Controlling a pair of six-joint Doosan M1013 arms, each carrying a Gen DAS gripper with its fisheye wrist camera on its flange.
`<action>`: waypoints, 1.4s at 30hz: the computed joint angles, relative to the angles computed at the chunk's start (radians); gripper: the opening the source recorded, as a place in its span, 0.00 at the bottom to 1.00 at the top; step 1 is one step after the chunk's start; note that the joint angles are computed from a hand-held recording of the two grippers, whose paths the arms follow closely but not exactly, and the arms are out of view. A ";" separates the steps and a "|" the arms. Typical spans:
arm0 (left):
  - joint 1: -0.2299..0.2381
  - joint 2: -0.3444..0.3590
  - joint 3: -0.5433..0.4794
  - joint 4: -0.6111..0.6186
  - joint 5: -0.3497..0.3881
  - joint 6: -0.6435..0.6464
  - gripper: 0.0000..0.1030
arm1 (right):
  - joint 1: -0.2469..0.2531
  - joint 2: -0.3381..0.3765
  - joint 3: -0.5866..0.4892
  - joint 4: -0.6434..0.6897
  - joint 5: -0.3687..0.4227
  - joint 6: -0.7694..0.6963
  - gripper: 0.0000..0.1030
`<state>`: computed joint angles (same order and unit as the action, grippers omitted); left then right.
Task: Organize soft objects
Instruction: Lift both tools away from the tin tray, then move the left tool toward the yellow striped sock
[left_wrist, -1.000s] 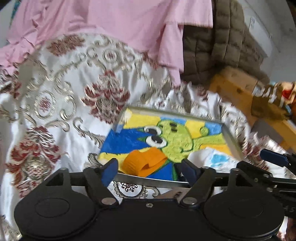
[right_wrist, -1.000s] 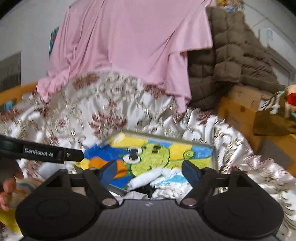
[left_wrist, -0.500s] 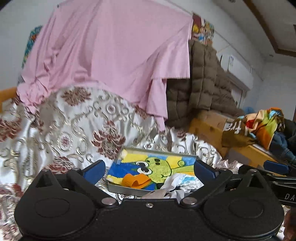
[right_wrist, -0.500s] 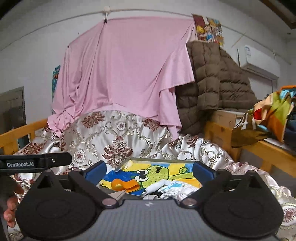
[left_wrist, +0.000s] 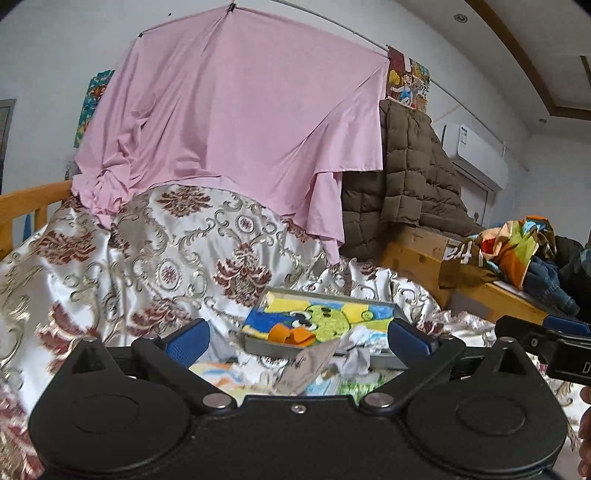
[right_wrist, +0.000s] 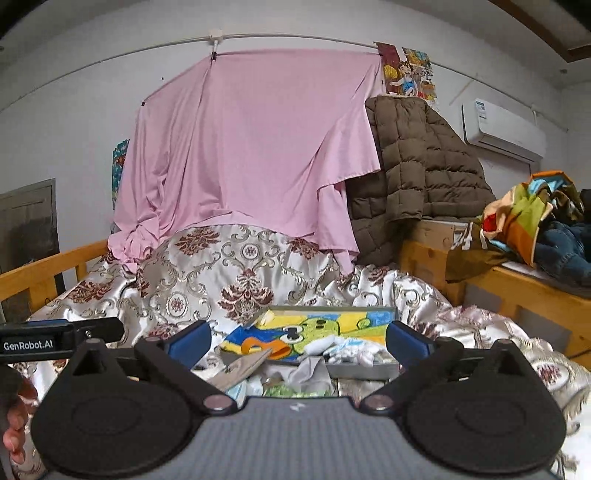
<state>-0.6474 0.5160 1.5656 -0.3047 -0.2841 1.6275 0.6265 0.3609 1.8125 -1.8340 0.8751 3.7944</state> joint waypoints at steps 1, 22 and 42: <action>0.000 -0.006 0.012 -0.003 -0.001 0.004 0.99 | 0.006 0.000 0.002 0.007 0.003 0.000 1.00; -0.007 -0.040 0.123 -0.349 0.048 0.350 0.99 | 0.060 0.029 0.042 0.114 0.005 0.030 1.00; -0.013 -0.027 0.095 -1.163 0.059 1.101 0.99 | 0.053 0.057 0.023 0.202 -0.086 -0.041 1.00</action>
